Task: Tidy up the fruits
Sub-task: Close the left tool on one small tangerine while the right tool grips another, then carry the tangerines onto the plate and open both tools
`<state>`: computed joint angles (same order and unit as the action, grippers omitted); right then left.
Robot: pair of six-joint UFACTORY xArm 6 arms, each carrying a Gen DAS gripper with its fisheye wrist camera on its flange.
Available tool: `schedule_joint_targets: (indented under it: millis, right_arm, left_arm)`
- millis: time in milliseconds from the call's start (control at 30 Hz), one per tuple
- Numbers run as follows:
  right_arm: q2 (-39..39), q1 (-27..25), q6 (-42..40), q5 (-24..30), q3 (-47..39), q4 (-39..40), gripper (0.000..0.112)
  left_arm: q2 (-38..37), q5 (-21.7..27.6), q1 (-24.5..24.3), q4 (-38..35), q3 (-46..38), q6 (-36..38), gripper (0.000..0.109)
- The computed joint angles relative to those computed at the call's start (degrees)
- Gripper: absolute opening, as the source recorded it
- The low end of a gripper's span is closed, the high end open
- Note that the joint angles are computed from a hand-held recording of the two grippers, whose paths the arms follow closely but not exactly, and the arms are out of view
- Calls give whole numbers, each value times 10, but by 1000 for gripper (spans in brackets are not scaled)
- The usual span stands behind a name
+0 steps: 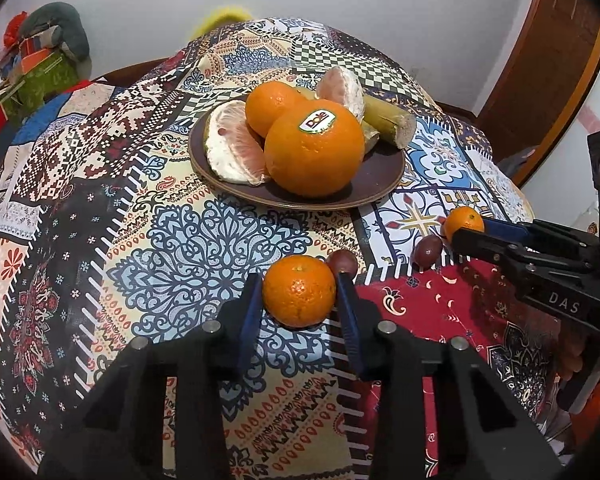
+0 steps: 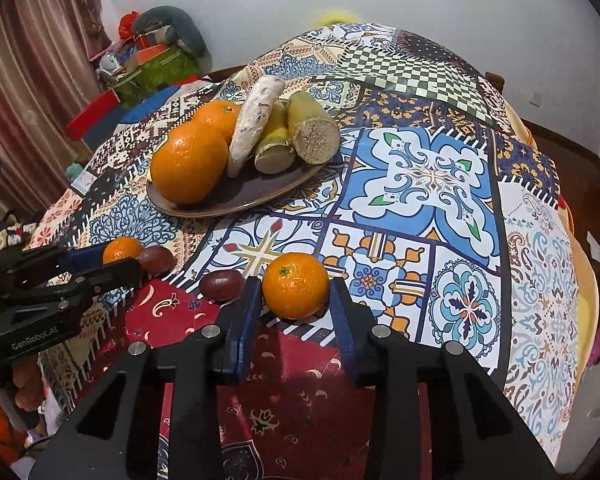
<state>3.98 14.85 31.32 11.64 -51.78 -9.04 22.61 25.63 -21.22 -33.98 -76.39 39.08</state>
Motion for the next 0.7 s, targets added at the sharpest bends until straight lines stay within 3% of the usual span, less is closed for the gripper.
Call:
schedule_joint_targets:
  millis: [333, 700]
  right_arm:
    - [-4, -4, 47, -1, -20, -76, 31]
    - [39, -1, 21, 0, -84, -76, 31]
  left_arm:
    - [-9, -19, 7, -12, -12, 8, 37]
    - [26, -27, 12, -2, -81, -4, 37]
